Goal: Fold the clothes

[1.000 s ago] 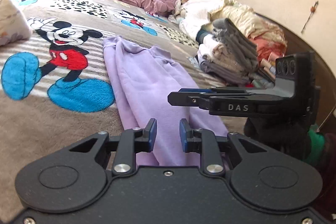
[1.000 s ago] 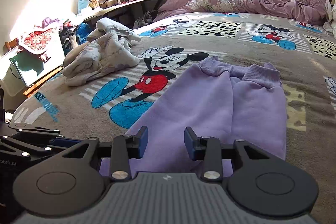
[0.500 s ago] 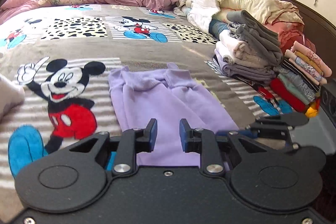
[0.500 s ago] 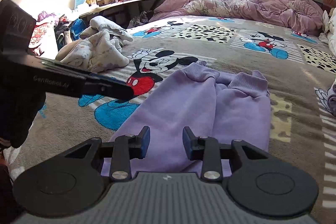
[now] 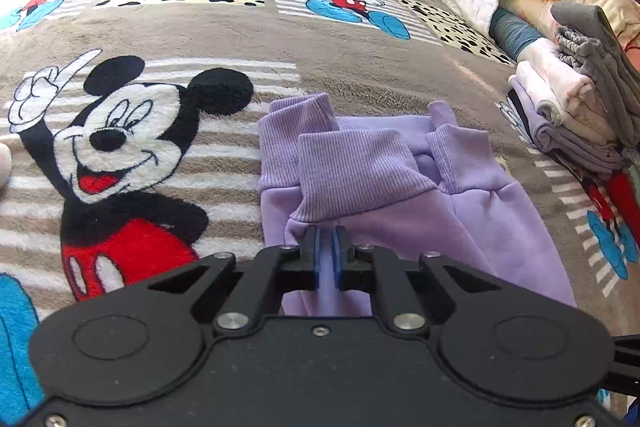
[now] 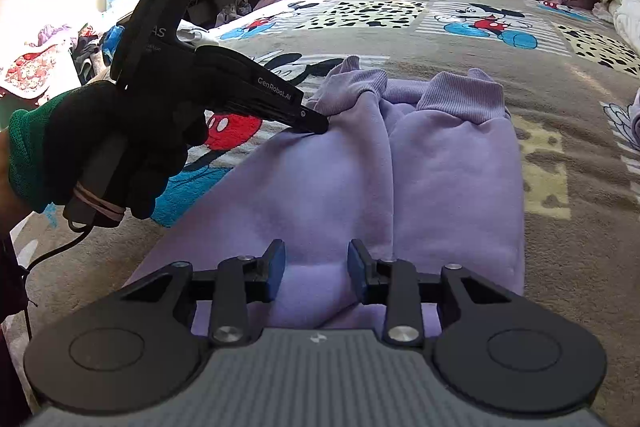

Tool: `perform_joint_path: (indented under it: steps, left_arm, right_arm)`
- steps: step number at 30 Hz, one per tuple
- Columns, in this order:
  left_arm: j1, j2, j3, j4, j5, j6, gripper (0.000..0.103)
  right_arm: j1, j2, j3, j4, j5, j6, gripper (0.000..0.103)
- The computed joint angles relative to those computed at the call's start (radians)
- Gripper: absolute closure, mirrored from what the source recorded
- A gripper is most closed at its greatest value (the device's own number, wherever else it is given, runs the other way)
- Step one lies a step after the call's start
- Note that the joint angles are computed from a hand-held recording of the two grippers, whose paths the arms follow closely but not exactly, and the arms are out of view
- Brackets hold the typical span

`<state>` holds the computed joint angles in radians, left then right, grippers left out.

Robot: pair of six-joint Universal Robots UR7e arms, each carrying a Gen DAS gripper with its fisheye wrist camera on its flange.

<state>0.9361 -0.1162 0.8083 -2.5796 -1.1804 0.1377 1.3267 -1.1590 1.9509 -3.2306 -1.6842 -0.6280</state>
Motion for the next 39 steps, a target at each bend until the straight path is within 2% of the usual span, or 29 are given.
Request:
perform_joint_path:
  steps: [2, 5, 8, 11, 15, 20, 25, 29, 31, 32, 34, 35, 39]
  left_arm:
    - [-0.019, -0.059, 0.110, -0.079, 0.005, 0.027, 0.086]
    - [-0.054, -0.169, 0.321, -0.225, 0.016, 0.068, 0.075]
    - [-0.092, -0.276, 0.536, -0.381, 0.008, 0.129, 0.056]
    - [-0.135, -0.359, 0.717, -0.523, 0.023, 0.202, 0.054]
    - [-0.210, -0.424, 0.935, -0.762, 0.110, 0.382, 0.048]
    - [-0.277, -0.446, 1.125, -0.916, 0.201, 0.547, 0.045]
    - [-0.330, -0.417, 1.240, -0.969, 0.300, 0.719, 0.044]
    - [-0.365, -0.382, 1.310, -0.977, 0.370, 0.848, 0.043]
    - [-0.371, -0.336, 1.317, -1.031, 0.425, 0.927, 0.043]
    - [-0.367, -0.306, 1.309, -1.079, 0.450, 0.969, 0.043]
    - [-0.356, -0.263, 1.297, -1.176, 0.460, 1.038, 0.043]
    - [-0.349, -0.246, 1.284, -1.213, 0.458, 1.057, 0.042]
    - [-0.323, -0.211, 1.226, -1.264, 0.438, 1.041, 0.041]
  right_arm:
    - [-0.010, -0.044, 0.035, -0.015, 0.052, 0.043, 0.067]
    - [-0.024, -0.127, 0.124, -0.079, 0.112, 0.024, 0.067]
    - [-0.053, -0.223, 0.221, -0.130, 0.169, -0.026, 0.067]
    - [-0.098, -0.319, 0.319, -0.190, 0.248, -0.087, 0.066]
    - [-0.147, -0.417, 0.431, -0.277, 0.322, -0.218, 0.063]
    - [-0.219, -0.485, 0.574, -0.390, 0.360, -0.460, 0.063]
    - [-0.280, -0.448, 0.681, -0.523, 0.308, -0.679, 0.060]
    - [-0.280, -0.375, 0.736, -0.621, 0.209, -0.850, 0.056]
    - [-0.268, -0.316, 0.750, -0.689, 0.148, -0.924, 0.044]
    - [-0.264, -0.281, 0.757, -0.731, 0.123, -0.959, 0.042]
    - [-0.276, -0.194, 0.766, -0.856, 0.137, -1.013, 0.041]
    - [-0.283, -0.177, 0.762, -0.878, 0.152, -1.012, 0.041]
    - [-0.299, -0.107, 0.738, -0.967, 0.197, -1.019, 0.038]
